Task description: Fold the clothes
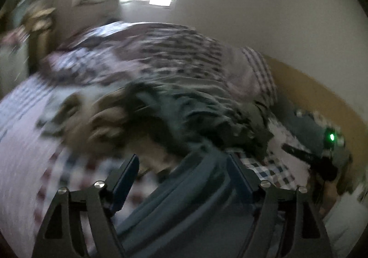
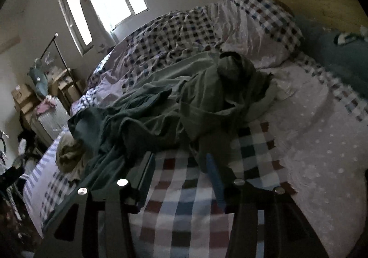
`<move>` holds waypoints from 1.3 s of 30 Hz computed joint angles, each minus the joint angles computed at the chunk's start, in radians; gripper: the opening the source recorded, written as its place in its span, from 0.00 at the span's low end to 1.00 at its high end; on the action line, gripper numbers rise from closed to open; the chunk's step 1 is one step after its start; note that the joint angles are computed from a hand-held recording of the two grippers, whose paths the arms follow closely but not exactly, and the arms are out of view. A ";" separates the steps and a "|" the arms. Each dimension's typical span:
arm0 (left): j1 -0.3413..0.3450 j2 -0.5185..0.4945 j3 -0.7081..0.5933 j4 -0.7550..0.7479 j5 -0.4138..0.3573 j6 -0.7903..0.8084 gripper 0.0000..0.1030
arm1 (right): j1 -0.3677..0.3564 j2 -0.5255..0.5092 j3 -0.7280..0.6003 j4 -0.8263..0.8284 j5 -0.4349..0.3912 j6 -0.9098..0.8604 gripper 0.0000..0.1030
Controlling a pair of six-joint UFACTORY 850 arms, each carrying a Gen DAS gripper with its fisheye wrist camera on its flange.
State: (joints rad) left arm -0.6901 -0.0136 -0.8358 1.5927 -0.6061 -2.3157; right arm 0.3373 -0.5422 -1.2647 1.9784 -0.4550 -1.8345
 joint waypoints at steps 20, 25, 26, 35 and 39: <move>0.125 -0.786 -0.918 -0.563 -0.105 1.382 0.63 | -0.105 -0.142 -0.162 -0.108 -0.052 0.314 0.50; 0.137 -0.839 -0.994 -0.606 -0.138 1.459 0.34 | -0.114 -0.144 -0.162 -0.105 -0.066 0.346 0.51; 0.142 -0.842 -1.004 -0.618 -0.136 1.458 0.25 | -0.113 -0.145 -0.164 -0.110 -0.066 0.352 0.51; 0.208 -0.676 -0.880 -0.568 0.016 1.159 0.07 | -0.108 -0.152 -0.176 -0.156 -0.069 0.389 0.51; 0.243 -0.574 -0.812 -0.453 0.050 0.978 0.07 | -0.105 -0.157 -0.182 -0.175 -0.066 0.402 0.51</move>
State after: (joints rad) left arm -0.4473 -0.5872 -1.6474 1.1398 -0.5563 -1.3374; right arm 0.2325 -0.6994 -1.4466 1.8031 -0.5207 -1.4325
